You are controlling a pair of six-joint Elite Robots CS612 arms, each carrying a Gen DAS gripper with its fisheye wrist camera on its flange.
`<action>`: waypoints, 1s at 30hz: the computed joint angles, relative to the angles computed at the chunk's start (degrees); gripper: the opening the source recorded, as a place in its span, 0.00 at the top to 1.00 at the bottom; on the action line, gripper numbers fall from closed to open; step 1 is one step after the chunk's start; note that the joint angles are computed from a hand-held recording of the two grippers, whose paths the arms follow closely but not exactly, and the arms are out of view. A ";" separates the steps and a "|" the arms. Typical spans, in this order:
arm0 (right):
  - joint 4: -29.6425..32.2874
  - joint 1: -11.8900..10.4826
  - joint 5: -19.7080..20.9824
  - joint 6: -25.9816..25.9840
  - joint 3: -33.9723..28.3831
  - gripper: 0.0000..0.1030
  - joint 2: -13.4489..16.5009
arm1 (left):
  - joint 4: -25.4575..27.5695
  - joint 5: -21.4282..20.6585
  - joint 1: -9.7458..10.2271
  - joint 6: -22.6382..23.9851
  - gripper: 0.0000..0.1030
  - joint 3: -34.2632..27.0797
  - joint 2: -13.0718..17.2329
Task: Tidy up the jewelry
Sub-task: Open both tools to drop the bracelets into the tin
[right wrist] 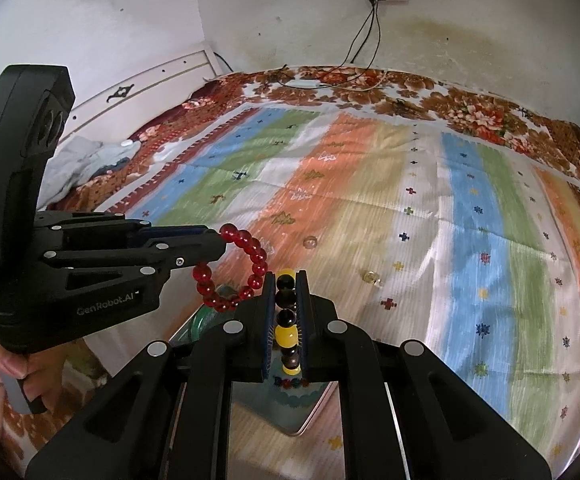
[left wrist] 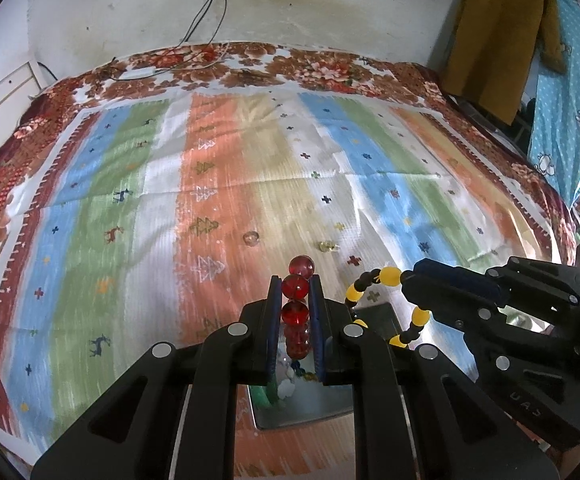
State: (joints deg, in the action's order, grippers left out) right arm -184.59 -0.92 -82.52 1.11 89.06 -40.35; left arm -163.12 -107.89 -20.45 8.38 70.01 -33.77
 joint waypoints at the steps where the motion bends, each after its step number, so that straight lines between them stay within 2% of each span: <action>1: -0.05 0.02 0.12 -0.05 0.25 0.90 -0.10 | -0.14 0.01 0.02 0.02 0.88 0.38 -0.15; 14: -0.36 0.11 0.83 1.27 2.39 0.90 -0.62 | -0.36 0.30 0.01 0.69 0.88 3.52 -1.33; 18: 1.58 0.00 0.51 2.65 2.39 0.89 -0.80 | 1.78 0.69 0.02 -0.13 0.87 3.31 -1.25; 20: 2.42 -0.11 0.06 3.31 2.31 0.82 -0.73 | 1.97 1.27 0.04 -0.28 0.83 3.17 -1.20; 21: 2.40 -0.15 -0.41 3.69 2.38 0.74 -0.71 | 1.80 1.19 0.13 -0.53 0.80 3.11 -1.16; 22: 2.50 -0.15 -0.68 3.84 2.37 0.70 -0.69 | 1.74 0.96 0.29 -1.18 0.79 2.91 -1.06; 30: 2.58 -0.56 -1.97 4.82 2.17 0.63 -0.39 | 3.14 2.02 0.87 -4.06 0.73 1.08 -0.12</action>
